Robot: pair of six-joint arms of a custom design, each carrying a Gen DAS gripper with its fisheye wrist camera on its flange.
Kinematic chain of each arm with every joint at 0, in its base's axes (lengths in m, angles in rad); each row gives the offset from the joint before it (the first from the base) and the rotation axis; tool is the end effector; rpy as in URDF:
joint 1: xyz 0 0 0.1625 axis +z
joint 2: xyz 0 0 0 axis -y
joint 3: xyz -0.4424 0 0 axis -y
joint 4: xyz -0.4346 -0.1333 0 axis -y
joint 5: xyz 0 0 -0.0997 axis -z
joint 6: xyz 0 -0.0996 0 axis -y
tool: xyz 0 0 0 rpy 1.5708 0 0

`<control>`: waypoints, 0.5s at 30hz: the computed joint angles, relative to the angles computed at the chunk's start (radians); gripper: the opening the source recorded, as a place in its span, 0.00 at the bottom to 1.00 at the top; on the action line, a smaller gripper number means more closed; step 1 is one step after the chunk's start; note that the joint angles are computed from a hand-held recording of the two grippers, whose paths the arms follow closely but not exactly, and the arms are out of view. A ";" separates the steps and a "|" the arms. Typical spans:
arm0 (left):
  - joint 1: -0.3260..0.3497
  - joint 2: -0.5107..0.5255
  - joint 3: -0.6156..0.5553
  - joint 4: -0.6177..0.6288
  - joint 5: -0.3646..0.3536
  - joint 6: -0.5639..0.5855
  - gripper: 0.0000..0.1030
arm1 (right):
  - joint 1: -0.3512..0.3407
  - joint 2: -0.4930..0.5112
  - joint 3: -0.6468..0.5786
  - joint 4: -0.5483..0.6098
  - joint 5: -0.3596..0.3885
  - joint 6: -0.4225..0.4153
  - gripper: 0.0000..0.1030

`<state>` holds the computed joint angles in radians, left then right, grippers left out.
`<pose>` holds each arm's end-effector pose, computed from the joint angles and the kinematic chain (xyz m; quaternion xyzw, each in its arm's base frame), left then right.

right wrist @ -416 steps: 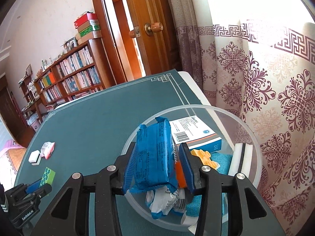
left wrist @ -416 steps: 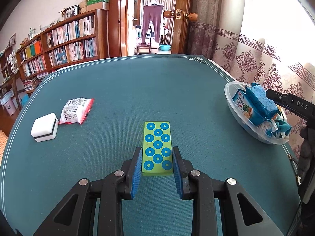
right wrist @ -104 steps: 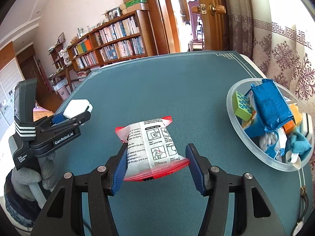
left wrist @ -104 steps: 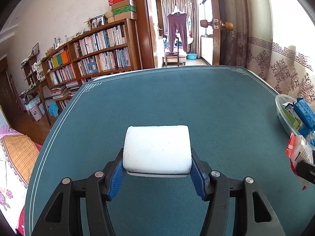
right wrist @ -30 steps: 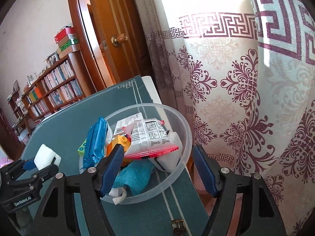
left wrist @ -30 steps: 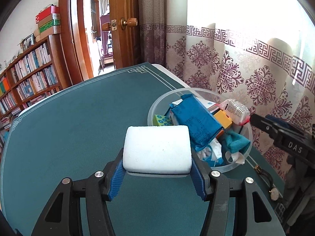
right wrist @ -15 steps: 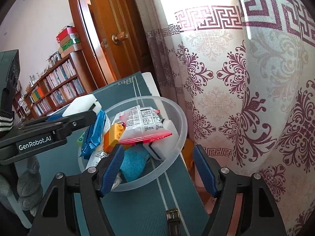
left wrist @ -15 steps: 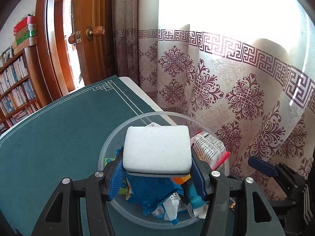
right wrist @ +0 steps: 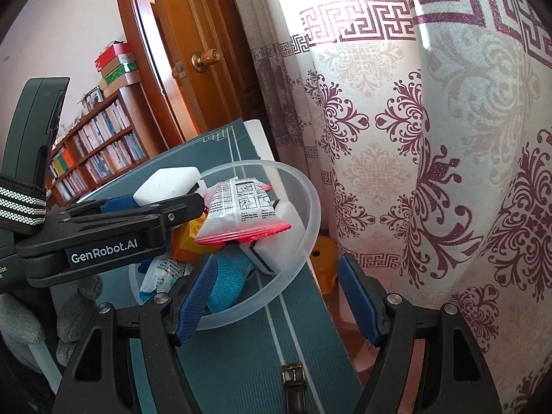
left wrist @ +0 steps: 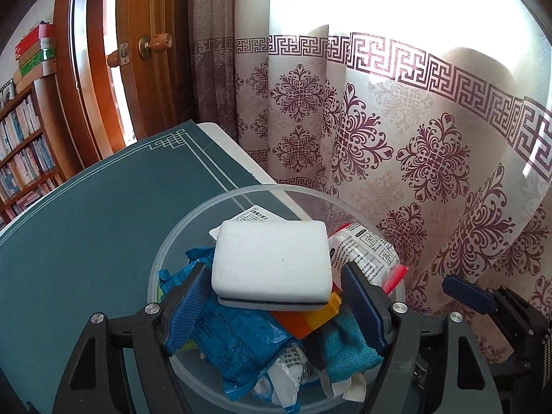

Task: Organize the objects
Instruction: 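Lower the sponge into the clear bowl and open the left gripper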

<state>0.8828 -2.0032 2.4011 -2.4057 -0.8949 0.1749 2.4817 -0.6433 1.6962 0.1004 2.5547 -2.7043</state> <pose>-0.0638 -0.3857 0.3676 0.3199 0.8667 -0.2799 0.2612 0.4262 -0.2669 -0.0406 0.1071 -0.8612 0.4311 0.2470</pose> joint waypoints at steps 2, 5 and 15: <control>-0.003 -0.007 0.002 0.002 -0.005 0.003 0.82 | 0.003 -0.008 0.003 -0.002 0.010 -0.005 0.71; -0.006 -0.018 0.002 0.022 -0.009 -0.008 0.84 | 0.009 -0.009 -0.001 0.020 0.023 0.002 0.72; -0.082 -0.133 0.030 0.064 0.033 -0.017 0.95 | 0.021 -0.055 0.025 0.077 0.060 0.086 0.79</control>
